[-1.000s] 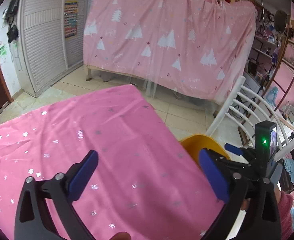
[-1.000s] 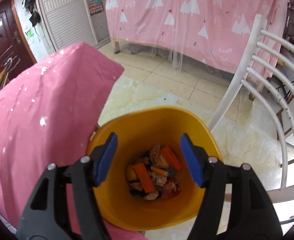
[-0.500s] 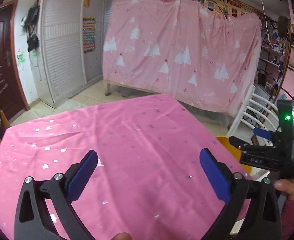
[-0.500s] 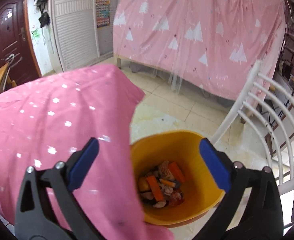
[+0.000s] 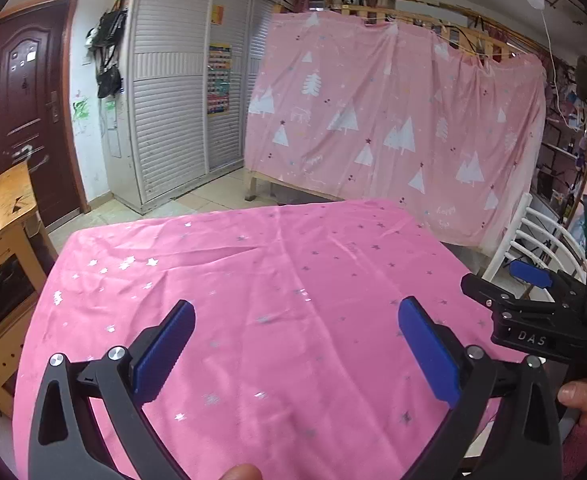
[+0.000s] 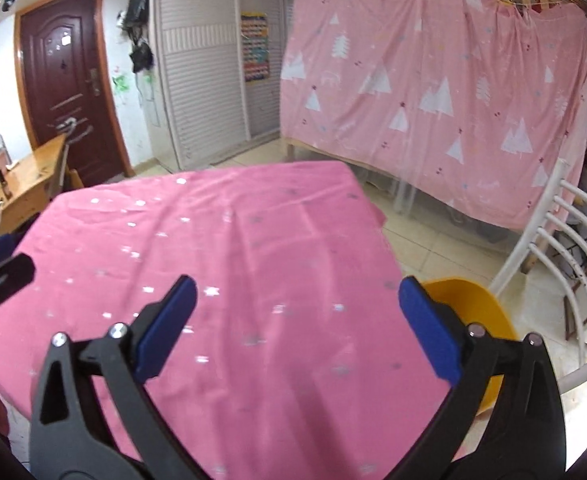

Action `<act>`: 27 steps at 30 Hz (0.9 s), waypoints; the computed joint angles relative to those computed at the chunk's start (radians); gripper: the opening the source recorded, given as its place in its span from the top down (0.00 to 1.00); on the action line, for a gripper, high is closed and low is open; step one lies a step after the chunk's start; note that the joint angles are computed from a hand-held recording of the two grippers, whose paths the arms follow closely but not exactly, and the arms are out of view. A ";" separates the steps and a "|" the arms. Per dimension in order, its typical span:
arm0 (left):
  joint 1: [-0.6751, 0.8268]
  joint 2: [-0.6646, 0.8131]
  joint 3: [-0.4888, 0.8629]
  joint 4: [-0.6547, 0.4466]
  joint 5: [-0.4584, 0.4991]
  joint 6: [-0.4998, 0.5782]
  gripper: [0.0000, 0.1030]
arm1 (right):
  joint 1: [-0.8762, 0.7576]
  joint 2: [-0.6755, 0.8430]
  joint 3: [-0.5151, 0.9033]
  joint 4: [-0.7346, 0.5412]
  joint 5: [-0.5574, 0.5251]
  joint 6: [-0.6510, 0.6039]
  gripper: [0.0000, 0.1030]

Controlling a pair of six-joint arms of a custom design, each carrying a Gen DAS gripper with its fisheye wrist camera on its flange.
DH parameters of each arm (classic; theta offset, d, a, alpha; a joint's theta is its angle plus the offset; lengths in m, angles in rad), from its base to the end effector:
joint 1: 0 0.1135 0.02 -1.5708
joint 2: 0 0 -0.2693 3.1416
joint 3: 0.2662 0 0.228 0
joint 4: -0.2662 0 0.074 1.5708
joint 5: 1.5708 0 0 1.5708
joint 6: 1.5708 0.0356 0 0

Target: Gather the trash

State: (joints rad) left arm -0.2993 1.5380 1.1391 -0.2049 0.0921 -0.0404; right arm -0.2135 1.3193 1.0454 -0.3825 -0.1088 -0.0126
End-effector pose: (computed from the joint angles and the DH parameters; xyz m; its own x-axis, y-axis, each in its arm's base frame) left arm 0.3117 -0.0996 0.2903 -0.5569 0.1298 -0.8204 0.3437 0.9352 -0.0854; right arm 0.2624 -0.0529 0.3058 -0.5980 0.1168 -0.7930 0.1191 0.9913 0.0563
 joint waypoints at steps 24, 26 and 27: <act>0.119 -0.075 -0.121 0.030 0.111 0.002 0.08 | 0.180 -0.149 -0.097 -0.039 0.072 0.083 0.06; 0.124 -0.070 -0.121 0.032 0.115 0.002 0.08 | 0.183 -0.144 -0.096 -0.035 0.076 0.081 0.06; 0.125 -0.068 -0.118 0.029 0.116 0.001 0.08 | 0.185 -0.143 -0.096 -0.033 0.077 0.082 0.06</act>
State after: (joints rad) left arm -0.1740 1.4700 1.0209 -0.1757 0.2084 -0.0391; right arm -0.0286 1.1768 0.9490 -0.4154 -0.0317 0.0691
